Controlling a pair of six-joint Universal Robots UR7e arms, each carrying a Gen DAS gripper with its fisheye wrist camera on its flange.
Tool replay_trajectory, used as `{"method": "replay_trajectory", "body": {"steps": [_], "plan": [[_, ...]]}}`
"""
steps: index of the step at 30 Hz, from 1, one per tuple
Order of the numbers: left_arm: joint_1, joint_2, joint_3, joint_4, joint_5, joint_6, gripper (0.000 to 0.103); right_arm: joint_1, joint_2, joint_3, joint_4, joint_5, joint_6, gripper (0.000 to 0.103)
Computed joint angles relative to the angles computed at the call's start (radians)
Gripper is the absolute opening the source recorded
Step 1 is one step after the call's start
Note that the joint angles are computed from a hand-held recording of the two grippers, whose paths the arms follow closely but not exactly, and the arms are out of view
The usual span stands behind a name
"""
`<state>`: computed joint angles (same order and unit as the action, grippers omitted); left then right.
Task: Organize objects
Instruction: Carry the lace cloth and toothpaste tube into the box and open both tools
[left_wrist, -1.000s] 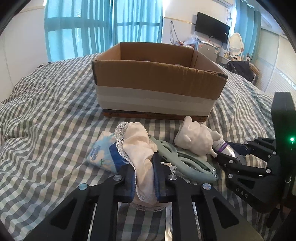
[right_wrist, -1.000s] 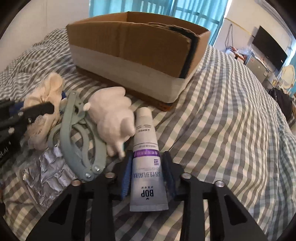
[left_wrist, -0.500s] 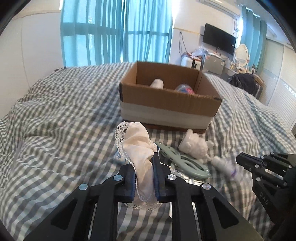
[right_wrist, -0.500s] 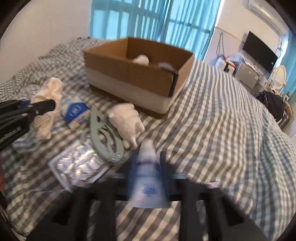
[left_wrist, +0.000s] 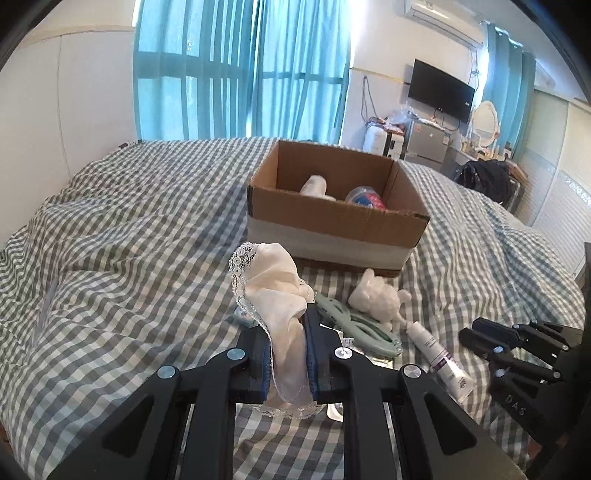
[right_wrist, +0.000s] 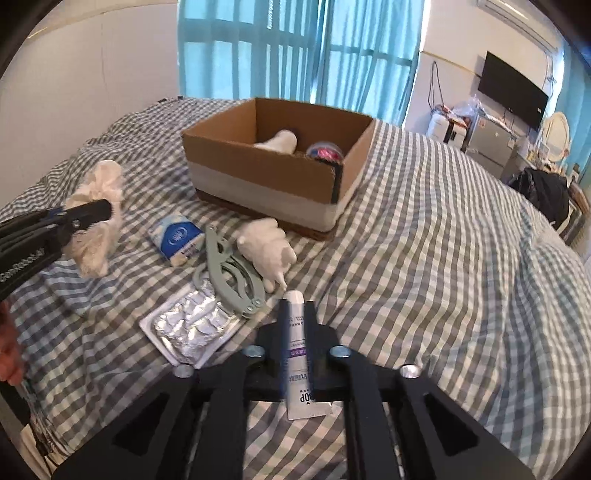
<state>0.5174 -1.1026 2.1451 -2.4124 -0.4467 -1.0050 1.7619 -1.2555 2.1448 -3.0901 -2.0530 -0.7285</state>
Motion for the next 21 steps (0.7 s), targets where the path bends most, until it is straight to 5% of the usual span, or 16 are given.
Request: {"method": "replay_trajectory", "body": {"steps": [13,21], "plan": [[0.1,0.07,-0.011,-0.146,-0.066,0.119,0.015,-0.08,0.127,-0.082,0.09,-0.015,0.029,0.026],[0.076,0.062,-0.05,-0.235,-0.04,0.215,0.015,-0.036,0.042,-0.048,-0.004,0.066,0.014,0.024]]}}
